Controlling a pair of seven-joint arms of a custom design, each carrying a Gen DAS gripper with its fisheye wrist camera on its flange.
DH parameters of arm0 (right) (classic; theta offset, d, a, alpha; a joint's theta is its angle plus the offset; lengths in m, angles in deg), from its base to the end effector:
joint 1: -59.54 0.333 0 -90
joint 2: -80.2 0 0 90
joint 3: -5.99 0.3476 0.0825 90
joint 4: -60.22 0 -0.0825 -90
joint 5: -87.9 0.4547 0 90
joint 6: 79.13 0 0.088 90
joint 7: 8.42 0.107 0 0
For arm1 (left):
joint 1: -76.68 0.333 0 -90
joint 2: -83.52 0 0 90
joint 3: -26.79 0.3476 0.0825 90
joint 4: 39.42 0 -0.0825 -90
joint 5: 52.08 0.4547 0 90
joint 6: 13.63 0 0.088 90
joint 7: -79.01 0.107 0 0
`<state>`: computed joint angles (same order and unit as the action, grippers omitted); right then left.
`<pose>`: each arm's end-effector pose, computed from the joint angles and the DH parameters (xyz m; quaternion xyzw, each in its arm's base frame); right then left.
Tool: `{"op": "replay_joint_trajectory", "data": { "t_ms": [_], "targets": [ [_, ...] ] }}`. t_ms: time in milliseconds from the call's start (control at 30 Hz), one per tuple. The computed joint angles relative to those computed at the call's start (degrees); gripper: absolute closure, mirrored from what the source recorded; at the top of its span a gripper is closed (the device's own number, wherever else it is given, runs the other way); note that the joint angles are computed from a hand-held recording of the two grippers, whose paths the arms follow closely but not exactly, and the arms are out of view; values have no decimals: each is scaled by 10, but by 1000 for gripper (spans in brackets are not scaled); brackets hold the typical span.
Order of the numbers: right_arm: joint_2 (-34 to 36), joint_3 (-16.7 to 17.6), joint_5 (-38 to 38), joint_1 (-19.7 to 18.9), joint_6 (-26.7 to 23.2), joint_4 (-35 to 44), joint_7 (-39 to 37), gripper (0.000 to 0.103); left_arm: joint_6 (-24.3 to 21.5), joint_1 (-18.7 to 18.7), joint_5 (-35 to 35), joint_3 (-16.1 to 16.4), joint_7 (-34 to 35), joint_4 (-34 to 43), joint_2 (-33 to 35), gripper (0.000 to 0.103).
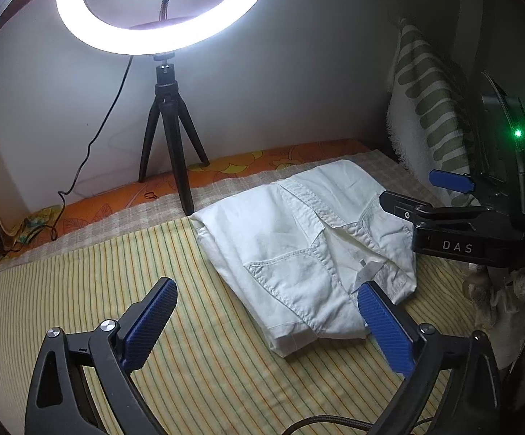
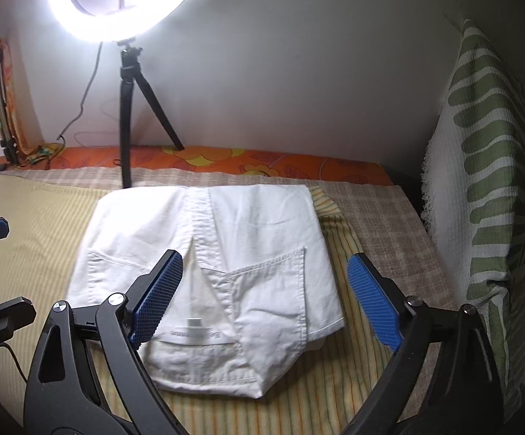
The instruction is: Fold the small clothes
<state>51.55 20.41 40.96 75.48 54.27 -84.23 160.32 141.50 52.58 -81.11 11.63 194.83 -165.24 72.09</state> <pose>0.4116 0.2303 0.4777 -0.5243 0.7525 -0.3574 0.1765 0.4673 -0.3705 0.5464 -0.3635 0.8542 -0.3606 0.0898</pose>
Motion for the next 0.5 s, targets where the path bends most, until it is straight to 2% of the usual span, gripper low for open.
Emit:
{"op": "replay_joint_trajectory", "data": {
  "t_ms": [167, 267, 333, 500],
  "targets": [
    [-17, 18, 5, 15, -17, 7, 7, 6, 3, -2, -10, 9, 6, -26, -45, 1],
    [-33, 28, 8, 24, -24, 10, 18, 5, 1, -10, -26, 22, 21, -48, -80, 0],
    [-44, 38, 8, 30, -30, 12, 28, 1, -1, -15, -36, 29, 30, -62, -103, 0],
    [-60, 63, 13, 51, -58, 22, 49, 0, -7, -32, -68, 51, 52, -106, -167, 0]
  ]
}}
